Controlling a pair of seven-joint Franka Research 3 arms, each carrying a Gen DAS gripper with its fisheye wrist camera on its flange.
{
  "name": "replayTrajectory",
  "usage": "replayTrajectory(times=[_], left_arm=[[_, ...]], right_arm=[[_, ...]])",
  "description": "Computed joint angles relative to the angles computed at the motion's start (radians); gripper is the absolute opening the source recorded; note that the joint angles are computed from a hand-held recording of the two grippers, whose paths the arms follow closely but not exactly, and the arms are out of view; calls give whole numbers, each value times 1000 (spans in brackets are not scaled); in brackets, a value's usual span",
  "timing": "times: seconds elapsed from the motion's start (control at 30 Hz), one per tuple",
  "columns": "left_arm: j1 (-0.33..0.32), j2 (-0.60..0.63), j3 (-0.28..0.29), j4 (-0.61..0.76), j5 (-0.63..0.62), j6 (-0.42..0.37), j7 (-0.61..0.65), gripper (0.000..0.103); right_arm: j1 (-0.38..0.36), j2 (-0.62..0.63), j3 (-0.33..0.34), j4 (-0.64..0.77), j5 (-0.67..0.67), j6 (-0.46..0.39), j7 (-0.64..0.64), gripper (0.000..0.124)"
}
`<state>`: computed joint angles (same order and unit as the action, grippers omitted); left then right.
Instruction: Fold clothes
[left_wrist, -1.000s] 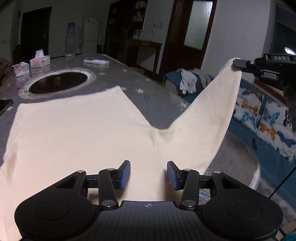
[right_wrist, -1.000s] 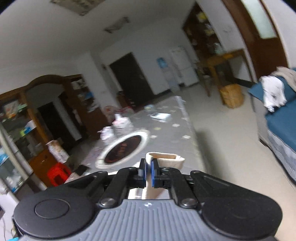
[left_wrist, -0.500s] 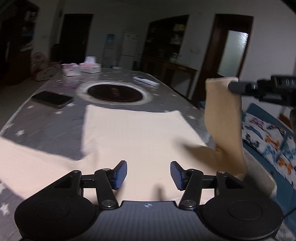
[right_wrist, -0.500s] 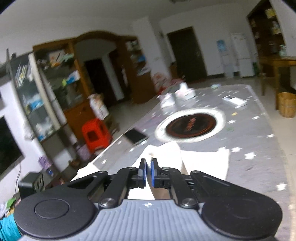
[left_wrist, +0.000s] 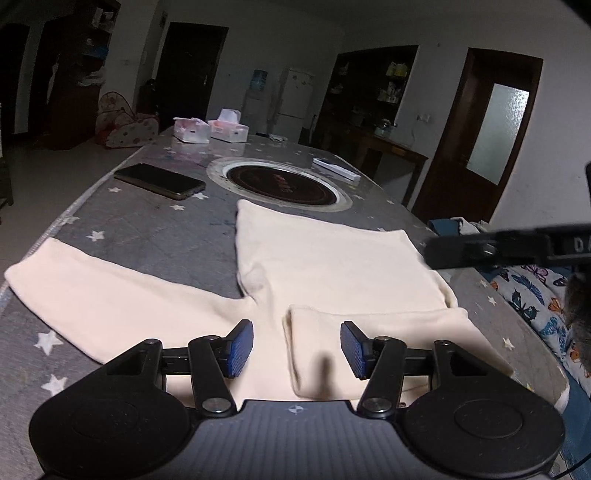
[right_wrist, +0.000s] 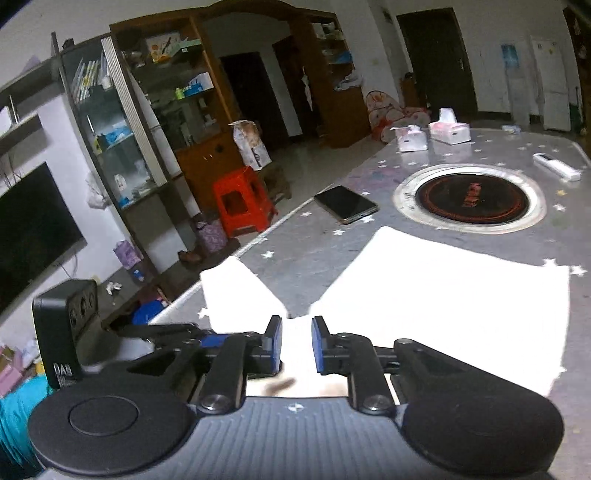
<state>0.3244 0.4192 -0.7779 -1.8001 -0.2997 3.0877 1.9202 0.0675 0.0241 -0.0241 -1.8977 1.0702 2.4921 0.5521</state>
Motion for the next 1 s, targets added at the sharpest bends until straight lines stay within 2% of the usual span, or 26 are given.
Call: replayTrajectory(times=[0.07,0.23,0.3,0.33,0.5,0.57,0.8,0.9,1.0], left_arm=[[7,6,-10,4,0,7,5,56],[55,44,-93,16,19,5,42,56],[65,66,-124,27,34,-9,63,54],[54,74,-121,36,43,-23,65,54],[-17,107,-85,91,52,-98,101,54],[-59,105,-44,105,46,-125,103,54],[-137,80,34,111,-16,-150,138,54],[-173,69,71,116,-40,-159,152,54],[-202,66,95,125,-68,-171,176,54]], right_arm=[[-5,-19,-8,-21,-52,23,23,17],[-16,-97,-23,-162,-324,144,116,17],[-21,-108,-33,-199,-375,154,144,17],[-21,-113,-36,-216,-390,161,153,17],[-25,-114,-44,-269,-449,215,183,17],[-22,-125,-44,-284,-467,245,172,18],[-4,-60,-52,-217,-360,307,79,23],[-14,-22,-38,-202,-434,332,98,23],[-14,-22,-25,-239,-519,424,89,23]])
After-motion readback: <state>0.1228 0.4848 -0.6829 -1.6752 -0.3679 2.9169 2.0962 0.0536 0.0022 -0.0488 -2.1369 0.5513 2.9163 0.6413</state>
